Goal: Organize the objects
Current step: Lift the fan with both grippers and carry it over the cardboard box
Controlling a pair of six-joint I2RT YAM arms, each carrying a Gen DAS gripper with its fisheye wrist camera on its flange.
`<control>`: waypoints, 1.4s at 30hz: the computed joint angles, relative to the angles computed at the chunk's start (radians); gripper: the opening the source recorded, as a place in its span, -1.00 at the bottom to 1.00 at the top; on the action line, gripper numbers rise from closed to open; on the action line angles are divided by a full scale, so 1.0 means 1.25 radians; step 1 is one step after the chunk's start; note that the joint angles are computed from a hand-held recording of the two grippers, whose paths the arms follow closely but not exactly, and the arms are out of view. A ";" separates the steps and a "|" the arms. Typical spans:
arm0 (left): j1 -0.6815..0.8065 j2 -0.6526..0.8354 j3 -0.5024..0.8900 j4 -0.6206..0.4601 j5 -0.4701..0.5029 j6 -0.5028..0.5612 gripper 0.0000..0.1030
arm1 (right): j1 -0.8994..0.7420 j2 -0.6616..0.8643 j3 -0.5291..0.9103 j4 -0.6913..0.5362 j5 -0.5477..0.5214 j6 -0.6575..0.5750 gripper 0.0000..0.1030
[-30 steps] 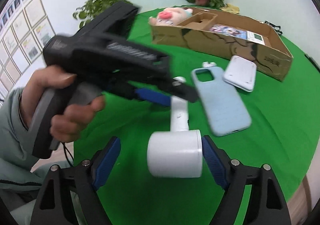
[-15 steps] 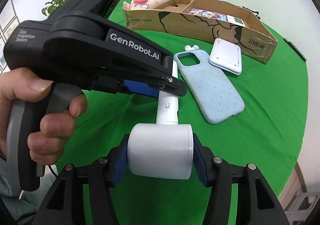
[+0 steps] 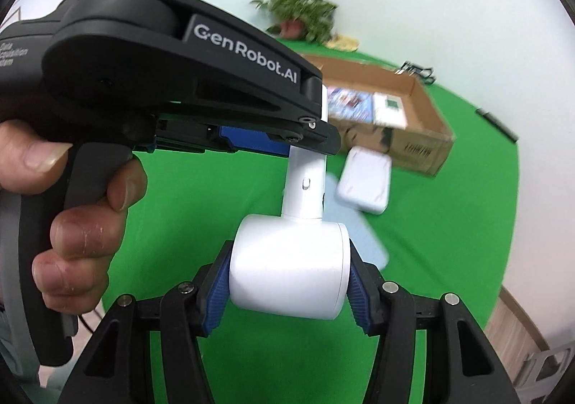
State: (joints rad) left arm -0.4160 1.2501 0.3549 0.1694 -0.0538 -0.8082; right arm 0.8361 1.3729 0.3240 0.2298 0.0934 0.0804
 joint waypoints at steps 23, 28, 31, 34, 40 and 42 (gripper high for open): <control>0.208 0.410 0.584 -0.133 0.194 0.277 -0.39 | -0.228 0.261 0.407 -0.026 -0.046 -0.129 0.05; 0.263 0.559 0.765 -0.198 0.246 0.290 -0.39 | -0.265 0.404 0.601 -0.111 -0.093 -0.150 0.05; 0.284 0.653 0.884 -0.253 0.258 0.291 -0.38 | -0.284 0.505 0.743 -0.189 -0.125 -0.172 0.05; 0.300 0.737 0.989 -0.302 0.268 0.290 -0.38 | -0.304 0.610 0.901 -0.291 -0.168 -0.185 0.05; 0.326 0.943 1.222 -0.408 0.317 0.275 -0.37 | -0.318 0.815 1.181 -0.463 -0.190 -0.207 0.05; 0.329 0.995 1.279 -0.435 0.330 0.272 -0.37 | -0.325 0.895 1.284 -0.517 -0.195 -0.205 0.05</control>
State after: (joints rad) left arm -0.0053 2.4932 1.9533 -0.3745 0.3582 -0.4678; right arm 0.4299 2.4917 1.9289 -0.4171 -0.1500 -0.1760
